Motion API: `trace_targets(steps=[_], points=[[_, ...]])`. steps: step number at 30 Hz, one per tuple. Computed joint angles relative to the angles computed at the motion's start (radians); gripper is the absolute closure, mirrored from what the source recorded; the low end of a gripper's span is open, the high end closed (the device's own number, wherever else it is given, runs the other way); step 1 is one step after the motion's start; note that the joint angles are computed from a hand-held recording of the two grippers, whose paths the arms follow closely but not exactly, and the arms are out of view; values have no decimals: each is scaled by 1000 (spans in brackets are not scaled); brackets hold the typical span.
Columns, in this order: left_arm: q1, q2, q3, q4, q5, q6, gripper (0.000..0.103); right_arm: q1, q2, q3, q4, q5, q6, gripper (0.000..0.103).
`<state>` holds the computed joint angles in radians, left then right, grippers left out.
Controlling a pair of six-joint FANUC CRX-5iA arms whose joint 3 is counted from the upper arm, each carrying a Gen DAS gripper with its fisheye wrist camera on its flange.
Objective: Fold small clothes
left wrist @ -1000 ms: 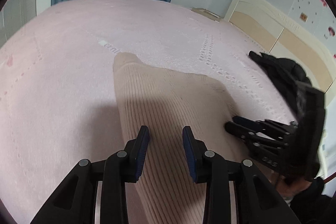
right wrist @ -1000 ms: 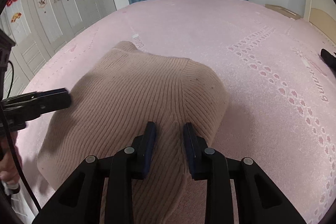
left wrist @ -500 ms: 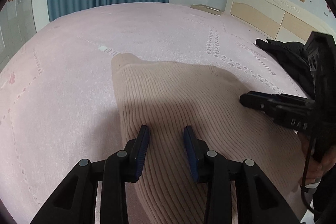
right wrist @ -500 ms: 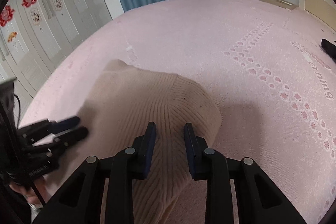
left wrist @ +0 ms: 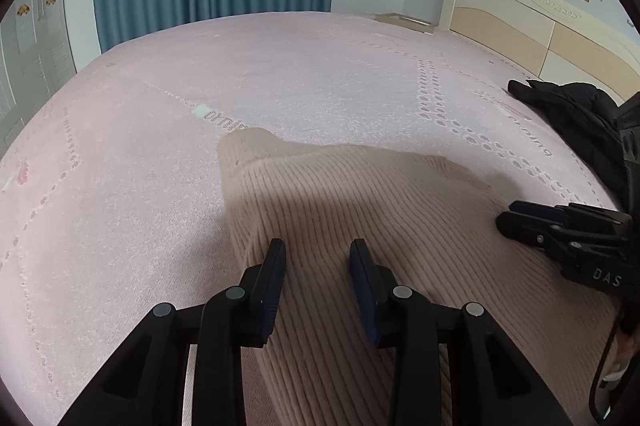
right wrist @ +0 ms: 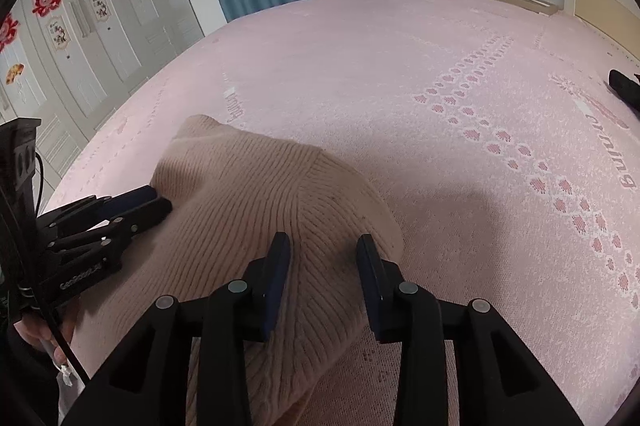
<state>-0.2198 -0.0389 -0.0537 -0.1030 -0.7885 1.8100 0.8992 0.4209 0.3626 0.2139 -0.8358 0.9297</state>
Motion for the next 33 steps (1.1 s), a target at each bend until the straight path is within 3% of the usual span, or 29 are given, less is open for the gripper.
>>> trace_targets(steps=[7,12,15,19,26,29,33], points=[[-8,-11,-5,-10,-7,24,70,13,-4,-3,38,-12,-26,70],[-6,-53,-38,35,-13,-4,70,45,-59,-61,54,43,7,66],[-3,-89,-79,94,-13,-46,70,69,-61,-70,72,4,12,66],[-26,-147,-115,74,-35,-21,70,95,-107,-141,122,-10,-44,66],[-32,-231,-179,110,-84,27,69,106,-204,-223,48,-47,-91,62],[-22,-261,-218,171,-117,0,69,101,-245,-262,32,-8,-141,62],[16,-327,-311,254,-93,17,67,94,-231,-249,28,31,-176,60]])
